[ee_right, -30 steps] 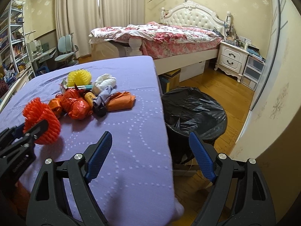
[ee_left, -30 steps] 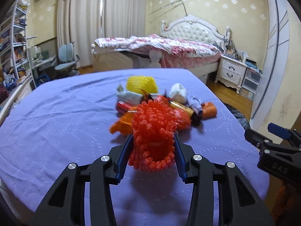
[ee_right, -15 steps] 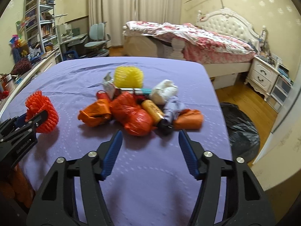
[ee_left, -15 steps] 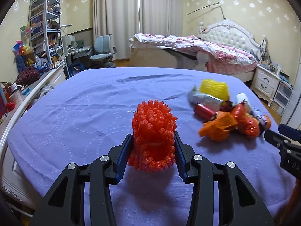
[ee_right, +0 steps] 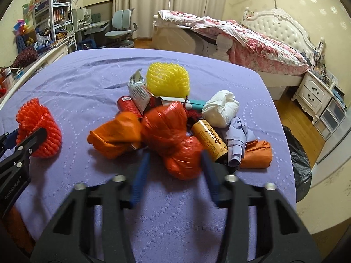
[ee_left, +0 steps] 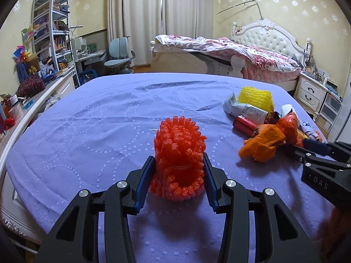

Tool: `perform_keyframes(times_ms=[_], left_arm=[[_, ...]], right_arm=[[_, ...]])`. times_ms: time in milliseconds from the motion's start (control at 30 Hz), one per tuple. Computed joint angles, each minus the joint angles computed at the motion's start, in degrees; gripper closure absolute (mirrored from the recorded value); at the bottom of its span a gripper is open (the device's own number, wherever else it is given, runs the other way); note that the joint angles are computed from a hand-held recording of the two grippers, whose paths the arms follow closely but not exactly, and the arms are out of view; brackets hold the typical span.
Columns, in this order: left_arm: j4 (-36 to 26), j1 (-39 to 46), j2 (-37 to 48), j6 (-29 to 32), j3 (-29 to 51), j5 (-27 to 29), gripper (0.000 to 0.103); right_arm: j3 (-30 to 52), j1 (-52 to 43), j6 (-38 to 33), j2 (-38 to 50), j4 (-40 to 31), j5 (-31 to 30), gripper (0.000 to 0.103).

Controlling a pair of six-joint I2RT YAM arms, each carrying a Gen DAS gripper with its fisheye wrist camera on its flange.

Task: Collect trash
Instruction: 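Grasp the red plastic bag with the right tool while the left tool holds the orange net, then carry the red bag and orange net over the bin and release both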

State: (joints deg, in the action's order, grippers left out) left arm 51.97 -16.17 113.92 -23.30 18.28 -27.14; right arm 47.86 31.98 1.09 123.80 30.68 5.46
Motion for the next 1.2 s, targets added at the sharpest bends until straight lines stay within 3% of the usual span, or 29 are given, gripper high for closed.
perform_keyframes(times_ms=[433,667,767,833,933,1033,1100,1200], left_arm=[[-0.1,-4.3,-5.7,-0.1,-1.9,-2.7,0.059],[-0.6,-5.5,-5.0,0.2,-1.0,-2.8,0.059],[-0.8,-4.7,-4.0,0.0,-0.7,-2.2,0.059],[-1.3,-4.5,-3.6,-0.3,-0.4,-2.2,0.059],[-1.1,-4.0,-3.1,-0.3,-0.3,-2.2,0.059],[-1.2,-3.6,-2.8,-0.8,-0.1,-1.8,0.059],[-0.9,-3.8,-2.8,-0.8,-0.2,-1.9,0.059],[-1.1,-4.8,-3.3,-0.8,-0.2,-2.4,0.059]], right_arm=[[-11.4,-2.3,0.1,-7.5,9.0,-3.4,0.080],[-10.4,-4.6,-0.5,-7.4,5.0,-6.6,0.078],[-10.4,-4.9,0.0,-5.8,6.0,-7.5,0.070],[-9.8,-4.6,0.0,-5.1,6.2,-7.3,0.056],[-7.7,-4.3,-0.4,-3.4,4.9,-7.0,0.051],[-5.0,-3.5,-0.8,-1.9,1.9,-6.3,0.052],[-5.1,-3.3,-1.2,-1.9,1.8,-6.1,0.063],[-7.4,-3.7,-1.0,-3.4,4.0,-7.3,0.064]])
